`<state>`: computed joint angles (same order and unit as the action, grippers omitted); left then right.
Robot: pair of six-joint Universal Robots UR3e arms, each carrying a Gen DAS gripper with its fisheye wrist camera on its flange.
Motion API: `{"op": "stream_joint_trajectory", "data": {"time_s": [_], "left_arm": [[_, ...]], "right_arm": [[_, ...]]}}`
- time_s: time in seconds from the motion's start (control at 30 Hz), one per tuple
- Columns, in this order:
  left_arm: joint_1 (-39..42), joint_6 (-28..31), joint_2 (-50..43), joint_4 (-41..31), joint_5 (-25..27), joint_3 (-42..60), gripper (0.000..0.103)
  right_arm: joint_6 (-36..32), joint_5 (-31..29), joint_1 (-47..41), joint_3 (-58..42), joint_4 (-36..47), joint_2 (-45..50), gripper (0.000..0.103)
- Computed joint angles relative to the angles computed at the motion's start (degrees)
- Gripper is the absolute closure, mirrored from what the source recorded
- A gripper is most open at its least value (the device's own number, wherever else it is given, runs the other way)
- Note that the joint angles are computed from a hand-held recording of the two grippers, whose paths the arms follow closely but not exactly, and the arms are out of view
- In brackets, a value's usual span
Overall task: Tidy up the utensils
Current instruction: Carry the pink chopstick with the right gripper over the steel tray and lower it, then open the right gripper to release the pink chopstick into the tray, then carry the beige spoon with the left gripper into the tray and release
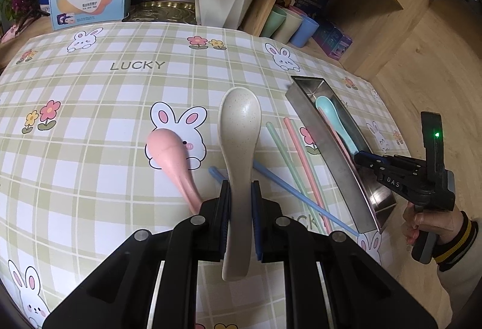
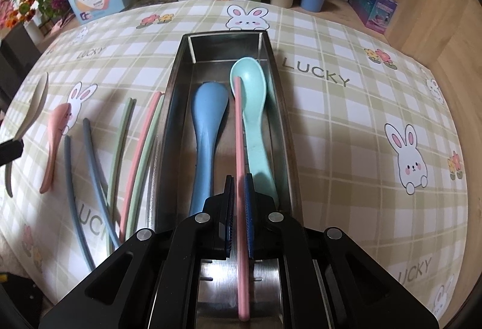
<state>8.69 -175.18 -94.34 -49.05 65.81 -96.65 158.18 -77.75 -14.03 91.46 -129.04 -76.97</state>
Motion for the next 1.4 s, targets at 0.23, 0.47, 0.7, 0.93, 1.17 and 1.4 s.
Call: {"op": "stream_joint_trajectory", "data": {"time_s": [0.23, 0.47, 0.7, 0.93, 1.17, 1.4], "left_arm": [[-1.12, -0.64, -0.61, -1.40, -0.30, 1.39, 0.090], [-2.64, -1.52, -1.66, -2.66, 0.16, 3.48, 0.090], [-5.46, -3.95, -4.65, -5.82, 2.78, 8.49, 0.090], [-11.09, -8.46, -12.58, -11.62, 3.90, 21.07, 0.090], [-17.10, -15.00, -23.70, -17.19, 2.29, 37.07, 0.090], [-20.76, -25.59, -40.29, -29.67, 0.93, 63.69, 0.090]], "right_arm": [[1.72, 2.26, -1.24, 1.37, 0.26, -3.65, 0.095], [1.88, 3.88, -2.44, 3.04, -0.47, -6.43, 0.059], [2.07, 7.09, -4.74, 2.45, 0.97, -6.42, 0.039], [1.78, 12.04, -9.16, 2.70, 2.83, -7.10, 0.016], [-0.62, 13.82, -13.24, 3.23, 3.42, -8.05, 0.016], [-0.95, 17.27, -18.09, 3.24, 3.48, -7.91, 0.016]]}}
